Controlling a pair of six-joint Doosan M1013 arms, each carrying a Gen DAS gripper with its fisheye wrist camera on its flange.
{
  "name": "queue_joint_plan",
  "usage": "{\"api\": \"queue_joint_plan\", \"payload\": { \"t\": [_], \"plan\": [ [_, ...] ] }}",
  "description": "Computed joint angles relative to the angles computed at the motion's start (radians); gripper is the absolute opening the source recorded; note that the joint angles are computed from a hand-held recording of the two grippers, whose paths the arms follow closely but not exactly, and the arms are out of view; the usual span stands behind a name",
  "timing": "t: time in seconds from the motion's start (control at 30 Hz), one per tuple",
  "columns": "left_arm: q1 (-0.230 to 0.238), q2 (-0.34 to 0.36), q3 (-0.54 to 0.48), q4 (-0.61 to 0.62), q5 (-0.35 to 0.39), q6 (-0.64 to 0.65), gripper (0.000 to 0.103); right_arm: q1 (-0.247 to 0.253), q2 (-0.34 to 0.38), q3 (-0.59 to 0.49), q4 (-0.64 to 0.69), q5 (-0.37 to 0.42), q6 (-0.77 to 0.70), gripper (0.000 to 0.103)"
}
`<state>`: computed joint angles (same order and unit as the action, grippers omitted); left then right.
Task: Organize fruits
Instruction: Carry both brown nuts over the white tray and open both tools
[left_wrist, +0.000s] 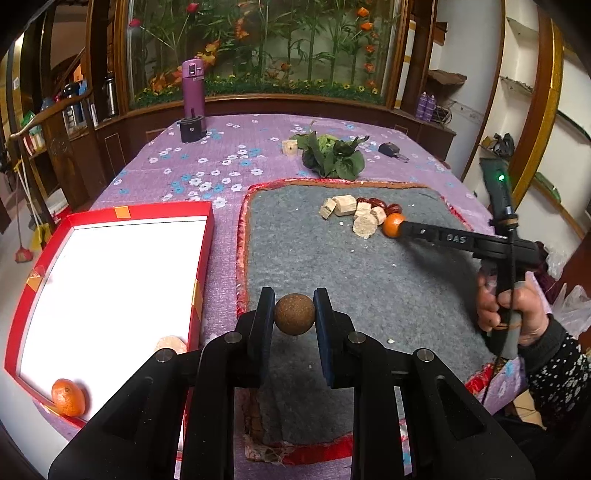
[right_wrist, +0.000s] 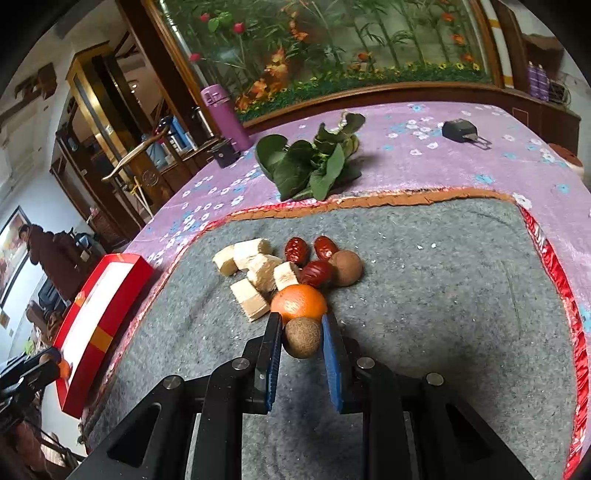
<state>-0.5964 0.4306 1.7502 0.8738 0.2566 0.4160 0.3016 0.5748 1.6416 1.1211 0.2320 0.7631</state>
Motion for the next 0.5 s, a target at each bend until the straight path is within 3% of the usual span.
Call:
{"api": "queue_joint_plan", "payload": {
  "t": [0.1,0.23,0.5],
  "plan": [
    [0.005,-0.011,0.009,0.089,0.001,-0.087,0.021,0.002,-0.004,0.005,0.075,-0.006,-0.066,0.021],
    [0.004,-0.032,0.029,0.296,0.053,-0.301,0.021,0.012,-0.008,0.002,0.143,0.003,-0.125,0.021],
    [0.024,-0.063,0.069,0.458,0.099,-0.521,0.021,0.045,0.000,-0.052,0.279,0.176,-0.254,0.021]
  ]
}}
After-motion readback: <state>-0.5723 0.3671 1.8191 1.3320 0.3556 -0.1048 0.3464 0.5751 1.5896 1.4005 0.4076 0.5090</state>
